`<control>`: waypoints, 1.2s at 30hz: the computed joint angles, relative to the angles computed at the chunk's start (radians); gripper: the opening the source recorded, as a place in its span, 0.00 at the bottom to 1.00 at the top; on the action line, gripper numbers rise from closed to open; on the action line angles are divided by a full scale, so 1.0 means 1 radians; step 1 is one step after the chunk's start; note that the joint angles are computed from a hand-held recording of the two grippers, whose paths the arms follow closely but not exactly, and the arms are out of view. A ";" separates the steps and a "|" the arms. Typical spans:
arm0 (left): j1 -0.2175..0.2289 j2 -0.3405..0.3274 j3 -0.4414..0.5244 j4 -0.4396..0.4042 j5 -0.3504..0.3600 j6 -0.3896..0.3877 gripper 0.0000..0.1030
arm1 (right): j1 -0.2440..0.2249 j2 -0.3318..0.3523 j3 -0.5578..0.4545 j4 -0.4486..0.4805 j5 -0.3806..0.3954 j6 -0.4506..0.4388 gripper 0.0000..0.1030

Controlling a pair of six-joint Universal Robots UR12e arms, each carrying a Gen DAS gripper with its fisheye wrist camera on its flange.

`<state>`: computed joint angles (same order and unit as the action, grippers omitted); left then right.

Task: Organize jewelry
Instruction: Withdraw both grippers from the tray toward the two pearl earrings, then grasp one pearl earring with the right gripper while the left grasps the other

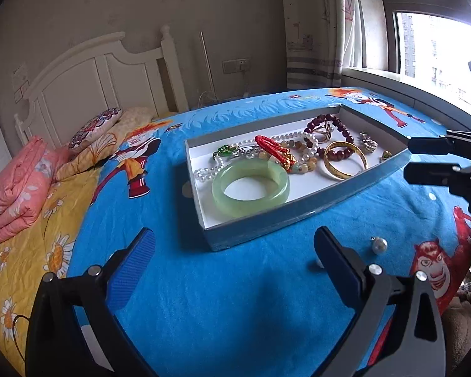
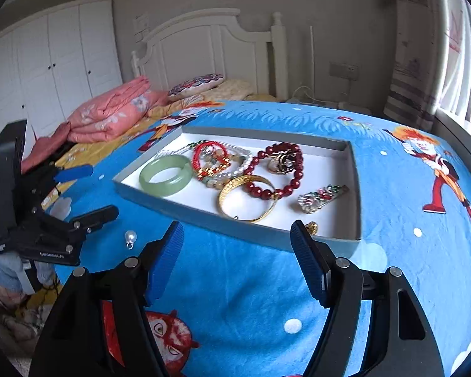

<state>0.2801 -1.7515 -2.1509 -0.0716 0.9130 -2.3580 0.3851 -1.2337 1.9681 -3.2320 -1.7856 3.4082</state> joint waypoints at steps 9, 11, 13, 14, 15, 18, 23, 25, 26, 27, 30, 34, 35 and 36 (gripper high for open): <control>0.019 0.007 0.003 -0.076 -0.059 0.043 0.98 | 0.037 0.022 -0.043 0.096 0.083 -0.170 0.51; 0.022 0.012 -0.003 -0.089 -0.060 0.063 0.98 | 0.041 0.024 -0.049 0.121 0.101 -0.189 0.46; 0.029 0.019 -0.004 -0.118 -0.071 0.072 0.98 | 0.045 0.029 -0.055 0.141 0.103 -0.195 0.44; 0.032 0.022 -0.003 -0.141 -0.076 0.075 0.98 | 0.047 0.030 -0.058 0.150 0.101 -0.198 0.43; 0.036 0.025 -0.003 -0.161 -0.081 0.079 0.97 | 0.049 0.031 -0.060 0.157 0.100 -0.200 0.41; 0.037 0.027 -0.011 -0.164 -0.064 0.092 0.97 | 0.052 0.036 -0.069 0.175 0.096 -0.203 0.35; 0.042 0.037 -0.019 -0.199 -0.061 0.122 0.97 | 0.056 0.040 -0.077 0.198 0.087 -0.206 0.30; 0.038 0.044 -0.023 -0.212 -0.055 0.142 0.97 | 0.055 0.040 -0.077 0.197 0.089 -0.204 0.28; 0.035 0.047 -0.024 -0.218 -0.051 0.152 0.97 | 0.054 0.040 -0.076 0.195 0.093 -0.205 0.23; 0.033 0.051 -0.025 -0.230 -0.048 0.162 0.97 | 0.053 0.041 -0.078 0.194 0.103 -0.207 0.19; 0.028 0.061 -0.022 -0.287 -0.051 0.189 0.97 | 0.054 0.042 -0.079 0.192 0.105 -0.209 0.16; 0.016 0.066 -0.006 -0.381 -0.044 0.215 0.81 | 0.048 0.035 -0.067 0.169 0.085 -0.166 0.16; 0.012 0.065 0.000 -0.401 -0.039 0.216 0.77 | 0.045 0.032 -0.061 0.157 0.080 -0.149 0.16; 0.006 0.064 0.007 -0.418 -0.032 0.215 0.68 | 0.041 0.029 -0.056 0.146 0.072 -0.131 0.16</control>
<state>0.2866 -1.6876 -2.1441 -0.4900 0.8805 -2.1432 0.4263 -1.2047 1.9123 -3.0863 -1.7133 3.2776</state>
